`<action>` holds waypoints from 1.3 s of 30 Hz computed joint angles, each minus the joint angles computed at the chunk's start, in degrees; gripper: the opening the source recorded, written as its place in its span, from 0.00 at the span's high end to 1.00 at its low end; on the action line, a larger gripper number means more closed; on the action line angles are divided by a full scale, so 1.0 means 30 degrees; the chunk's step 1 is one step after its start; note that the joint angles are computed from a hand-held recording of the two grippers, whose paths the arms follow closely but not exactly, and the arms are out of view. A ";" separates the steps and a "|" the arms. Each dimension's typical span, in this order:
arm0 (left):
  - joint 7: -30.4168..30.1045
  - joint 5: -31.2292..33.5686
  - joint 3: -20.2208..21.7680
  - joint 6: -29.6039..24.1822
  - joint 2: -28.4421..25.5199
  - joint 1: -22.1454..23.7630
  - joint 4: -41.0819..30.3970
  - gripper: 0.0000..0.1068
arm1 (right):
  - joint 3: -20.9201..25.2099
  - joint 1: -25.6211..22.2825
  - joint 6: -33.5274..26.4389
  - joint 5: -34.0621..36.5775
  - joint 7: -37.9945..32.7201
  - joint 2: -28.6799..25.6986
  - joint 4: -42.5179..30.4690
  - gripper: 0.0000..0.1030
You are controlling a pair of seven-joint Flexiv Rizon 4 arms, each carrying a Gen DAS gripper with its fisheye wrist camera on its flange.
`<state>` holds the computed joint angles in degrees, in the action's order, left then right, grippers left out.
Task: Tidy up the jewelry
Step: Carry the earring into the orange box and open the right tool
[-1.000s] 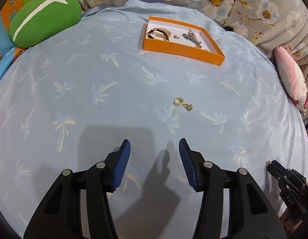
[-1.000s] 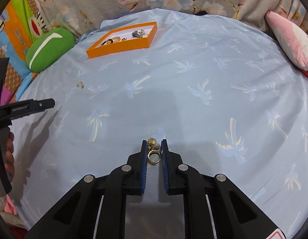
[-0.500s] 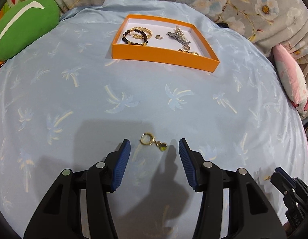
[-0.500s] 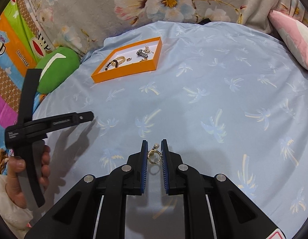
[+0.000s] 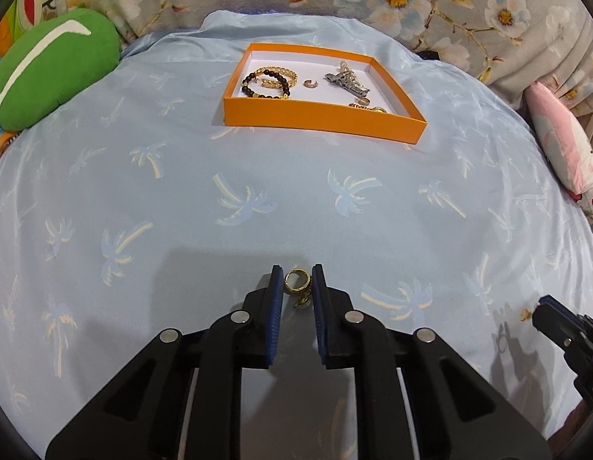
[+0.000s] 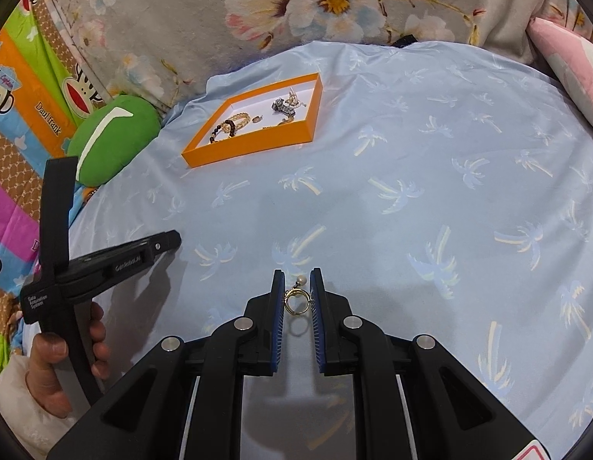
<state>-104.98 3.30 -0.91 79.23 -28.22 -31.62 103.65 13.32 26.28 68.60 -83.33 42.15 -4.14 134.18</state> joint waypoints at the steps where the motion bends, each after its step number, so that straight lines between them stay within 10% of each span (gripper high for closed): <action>1: 0.0034 -0.0148 -0.0148 0.0045 0.0141 0.0165 0.0217 0.87 | -0.0031 -0.0022 0.0045 -0.0120 0.0073 0.0004 -0.0022 0.88; 16: 0.1053 -0.1091 -0.0945 0.0475 0.0634 0.0938 -0.0728 0.87 | -0.0973 -0.1109 0.0744 -0.2687 -0.0887 -0.0671 -0.2551 0.88; 39: 0.1122 -0.0475 0.0951 -0.4371 -0.7958 0.0029 -1.5594 0.87 | -0.4335 -0.1636 0.3087 -0.1315 -0.5956 -0.8260 -1.1622 0.88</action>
<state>-101.62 1.87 1.94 66.12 -52.09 -31.53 56.87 0.32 21.38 77.86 -87.28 24.28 -28.92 99.31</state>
